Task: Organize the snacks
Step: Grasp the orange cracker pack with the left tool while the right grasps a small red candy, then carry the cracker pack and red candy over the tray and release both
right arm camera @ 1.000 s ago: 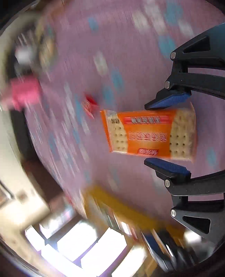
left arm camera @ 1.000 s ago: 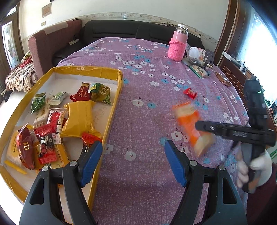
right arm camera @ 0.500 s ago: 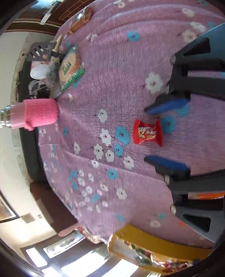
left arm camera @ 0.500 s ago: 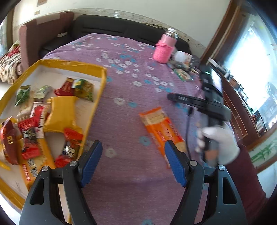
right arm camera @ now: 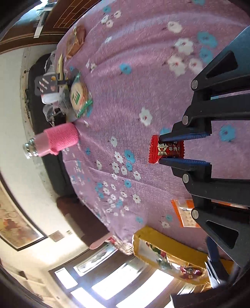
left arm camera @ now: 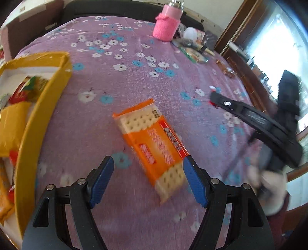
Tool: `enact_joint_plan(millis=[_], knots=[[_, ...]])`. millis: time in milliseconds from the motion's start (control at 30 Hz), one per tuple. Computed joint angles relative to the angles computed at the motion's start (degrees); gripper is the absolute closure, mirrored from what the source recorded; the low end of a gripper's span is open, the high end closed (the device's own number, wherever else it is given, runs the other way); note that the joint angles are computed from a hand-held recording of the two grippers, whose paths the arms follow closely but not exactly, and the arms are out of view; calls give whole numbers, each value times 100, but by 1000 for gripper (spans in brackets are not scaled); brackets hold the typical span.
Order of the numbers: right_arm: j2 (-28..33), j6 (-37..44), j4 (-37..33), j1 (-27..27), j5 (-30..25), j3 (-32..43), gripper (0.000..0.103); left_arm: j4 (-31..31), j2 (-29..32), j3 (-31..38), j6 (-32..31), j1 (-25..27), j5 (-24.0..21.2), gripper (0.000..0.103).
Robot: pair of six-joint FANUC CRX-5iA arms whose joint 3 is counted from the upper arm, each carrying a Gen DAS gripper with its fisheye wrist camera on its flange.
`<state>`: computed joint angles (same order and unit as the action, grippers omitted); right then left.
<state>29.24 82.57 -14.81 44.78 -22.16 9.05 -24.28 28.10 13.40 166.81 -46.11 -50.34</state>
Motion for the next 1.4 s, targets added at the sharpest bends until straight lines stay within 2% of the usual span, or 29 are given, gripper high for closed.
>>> enact_joint_plan(millis=[167, 367, 400, 467, 533, 633, 833, 1000, 1100, 1233, 1300, 1400], knots=[[-86, 668, -886, -228, -131, 97, 86, -34, 467, 666, -339, 32, -463, 29], [-135, 918, -1063, -224, -78, 61, 86, -491, 1024, 1530, -905, -215, -1427, 19], [-164, 926, -1050, -208, -33, 21, 86, -553, 1068, 1593, -987, -255, -1508, 19], [-173, 955, -1043, -197, 27, -3, 86, -574, 954, 1412, -916, -247, -1330, 21], [-178, 963, -1044, -190, 44, -12, 86, -634, 815, 1231, -766, -244, -1211, 41], [-178, 978, -1062, -184, 64, -21, 86, -602, 567, 875, -575, -164, -862, 49], [-159, 931, -985, -145, 135, -48, 86, -867, -180, -46, 387, -196, -196, 49], [-132, 857, -740, -8, 192, -107, 86, -1453, -956, -753, 1465, -409, -70, 48], [-144, 778, -601, 108, 194, -122, 86, -1863, -1381, -1048, 2005, -627, -502, 48], [-245, 1668, -1566, 161, -261, 166, 86, -2198, -1769, -1388, 2609, -865, -1207, 48], [-220, 2144, -2095, 215, -692, 431, 86, -2261, -1897, -1554, 2835, -959, -1583, 48], [-135, 2324, -2195, 458, -1044, 704, 86, -2258, -2052, -1836, 3135, -1031, -1713, 48]])
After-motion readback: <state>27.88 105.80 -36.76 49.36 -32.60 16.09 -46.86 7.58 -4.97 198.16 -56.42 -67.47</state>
